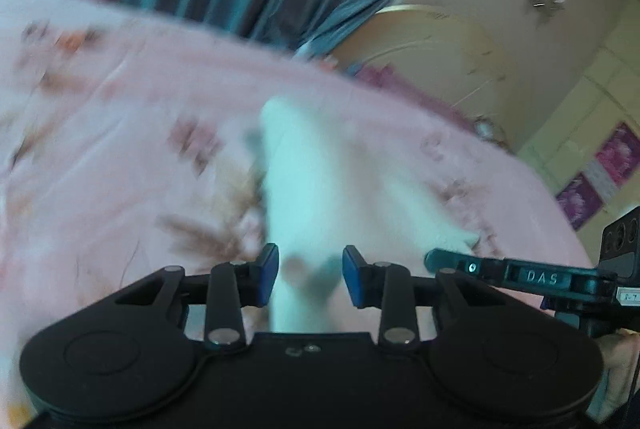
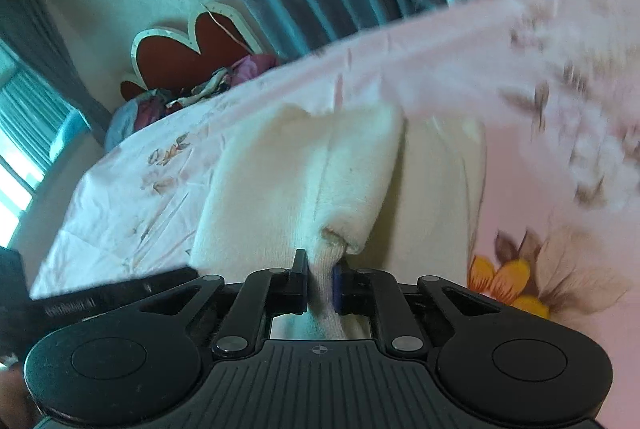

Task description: Fold small clothes

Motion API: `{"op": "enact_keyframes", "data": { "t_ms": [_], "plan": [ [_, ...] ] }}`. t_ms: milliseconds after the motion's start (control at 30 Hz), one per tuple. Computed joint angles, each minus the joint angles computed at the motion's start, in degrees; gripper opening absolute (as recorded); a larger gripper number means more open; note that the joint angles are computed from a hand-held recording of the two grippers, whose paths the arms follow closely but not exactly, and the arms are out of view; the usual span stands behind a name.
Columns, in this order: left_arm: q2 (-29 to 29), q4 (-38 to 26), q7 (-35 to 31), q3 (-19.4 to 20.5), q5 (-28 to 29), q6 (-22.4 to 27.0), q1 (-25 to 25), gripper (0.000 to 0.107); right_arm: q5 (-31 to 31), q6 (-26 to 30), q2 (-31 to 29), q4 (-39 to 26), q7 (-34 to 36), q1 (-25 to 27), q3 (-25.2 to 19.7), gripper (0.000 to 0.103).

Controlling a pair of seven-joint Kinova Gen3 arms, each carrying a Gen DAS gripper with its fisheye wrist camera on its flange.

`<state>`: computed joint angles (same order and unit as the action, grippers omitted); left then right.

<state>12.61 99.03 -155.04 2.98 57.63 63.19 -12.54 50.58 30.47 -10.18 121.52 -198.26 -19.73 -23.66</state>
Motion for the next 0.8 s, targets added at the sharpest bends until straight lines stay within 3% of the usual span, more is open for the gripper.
{"op": "enact_keyframes", "data": {
  "t_ms": [67, 133, 200, 300, 367, 500, 567, 667, 733, 800],
  "plan": [
    [0.49, -1.31, -2.38, -1.24, 0.18, 1.66, 2.02, 0.033, -0.78, 4.66, -2.0, -0.39, -0.39, 1.98, -5.02, 0.01],
    [2.14, -3.81, -1.83, -3.55, -3.36, 2.76, 6.76, 0.033, -3.45, 8.32, -1.87, 0.03, -0.14, 1.76, -7.03, 0.01],
    [2.04, -4.35, -1.0, -2.26, -6.51, 0.93, 7.86, 0.034, -4.64, 8.25, -0.47, 2.19, -3.61, -0.95, -4.79, 0.01],
    [1.37, -4.48, -0.65, 2.62, -8.47, -0.92, 4.64, 0.033, -1.89, 8.19, -0.95, 2.54, -6.59, -2.35, -4.13, 0.01],
    [1.59, -4.57, -1.44, 3.22, -7.32, -0.33, 3.42, 0.033, -1.64, 8.61, -0.88, 2.28, -6.26, -3.94, -2.57, 0.01],
    [2.3, -6.24, 1.1, 2.88, -12.12, -2.07, 6.39, 0.037, -4.99, 7.45, -1.12, 2.89, -4.43, -4.89, -0.5, 0.01],
    [2.28, -6.94, 0.09, 2.44, -10.87, -1.01, 5.93, 0.035, -7.18, 10.85, -1.71, 0.77, -2.59, -2.56, -3.24, 0.01],
    [2.76, -7.37, -3.57, 4.39, -6.13, -0.91, 3.01, 0.037, -4.3, 17.6, -4.22, -1.17, -2.37, 4.84, -10.92, 0.039],
    [4.75, -10.64, -1.67, 4.3, -7.05, -1.27, 5.12, 0.037, -2.9, 18.99, -3.04, -3.46, 0.5, 8.31, -12.48, 0.039],
    [6.68, -13.11, -0.39, 5.3, -8.23, -2.75, 6.91, 0.037, -0.93, 16.65, -0.11, -5.41, 3.03, 8.6, -9.79, 0.039]
  ]
}}
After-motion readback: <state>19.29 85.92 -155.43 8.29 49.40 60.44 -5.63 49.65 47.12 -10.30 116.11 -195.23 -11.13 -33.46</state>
